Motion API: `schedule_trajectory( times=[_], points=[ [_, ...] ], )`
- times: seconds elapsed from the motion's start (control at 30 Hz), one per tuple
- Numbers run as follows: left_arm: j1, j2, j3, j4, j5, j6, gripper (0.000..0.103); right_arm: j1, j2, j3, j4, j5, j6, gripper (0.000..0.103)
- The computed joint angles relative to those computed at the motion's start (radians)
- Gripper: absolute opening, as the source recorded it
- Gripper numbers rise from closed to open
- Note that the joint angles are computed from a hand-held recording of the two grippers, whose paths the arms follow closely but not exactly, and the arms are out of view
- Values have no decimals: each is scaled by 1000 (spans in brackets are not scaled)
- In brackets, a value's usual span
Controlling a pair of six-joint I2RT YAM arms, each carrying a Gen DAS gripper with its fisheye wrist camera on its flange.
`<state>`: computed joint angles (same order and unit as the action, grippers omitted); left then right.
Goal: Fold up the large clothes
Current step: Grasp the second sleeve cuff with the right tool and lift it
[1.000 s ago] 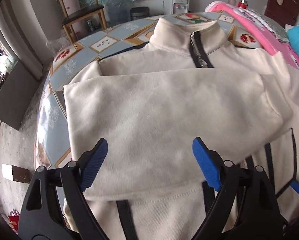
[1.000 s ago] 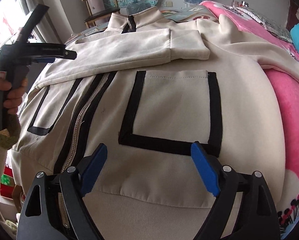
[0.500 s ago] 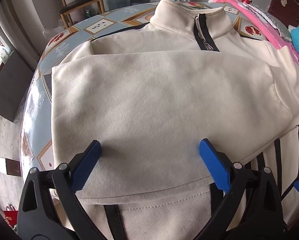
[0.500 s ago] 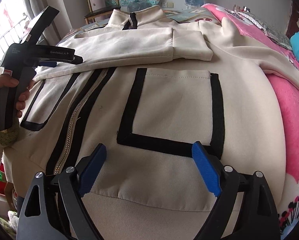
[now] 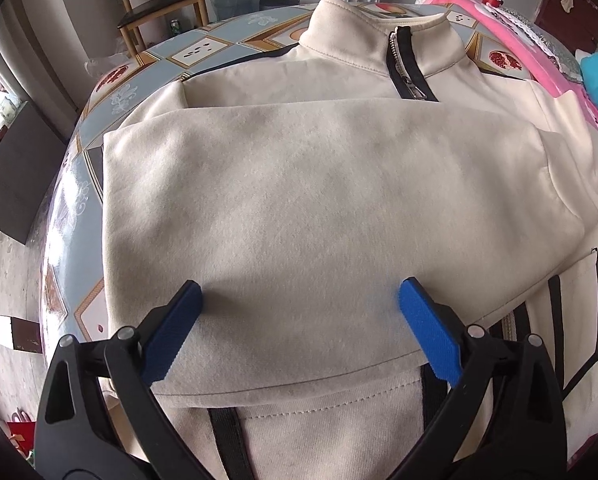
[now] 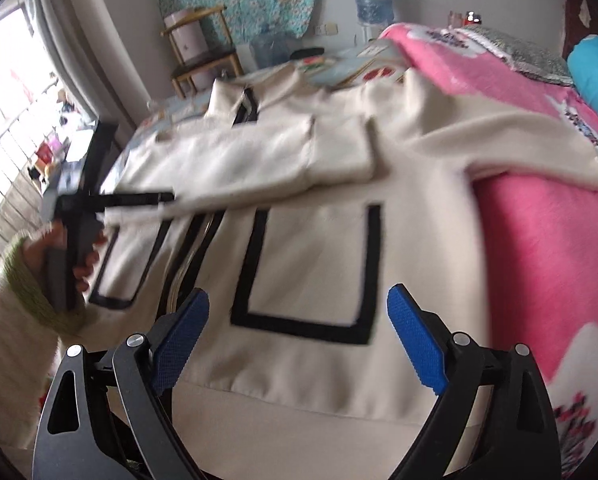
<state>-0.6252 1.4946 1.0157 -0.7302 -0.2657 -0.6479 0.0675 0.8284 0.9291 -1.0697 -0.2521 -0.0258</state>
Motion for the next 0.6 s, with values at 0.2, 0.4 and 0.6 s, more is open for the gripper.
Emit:
schedule_trajectory(
  times=[0.2, 0.4, 0.6],
  points=[
    [-3, -6, -7, 6, -2, 4, 96, -480, 420, 328, -56, -189, -242, 88],
    [0, -4, -2, -4, 7, 3, 96, -685, 876, 718, -9, -147, -108, 88],
    [8, 1, 4, -5, 15, 10, 96, -833, 1272, 1154, -87, -173, 145, 84]
  ],
)
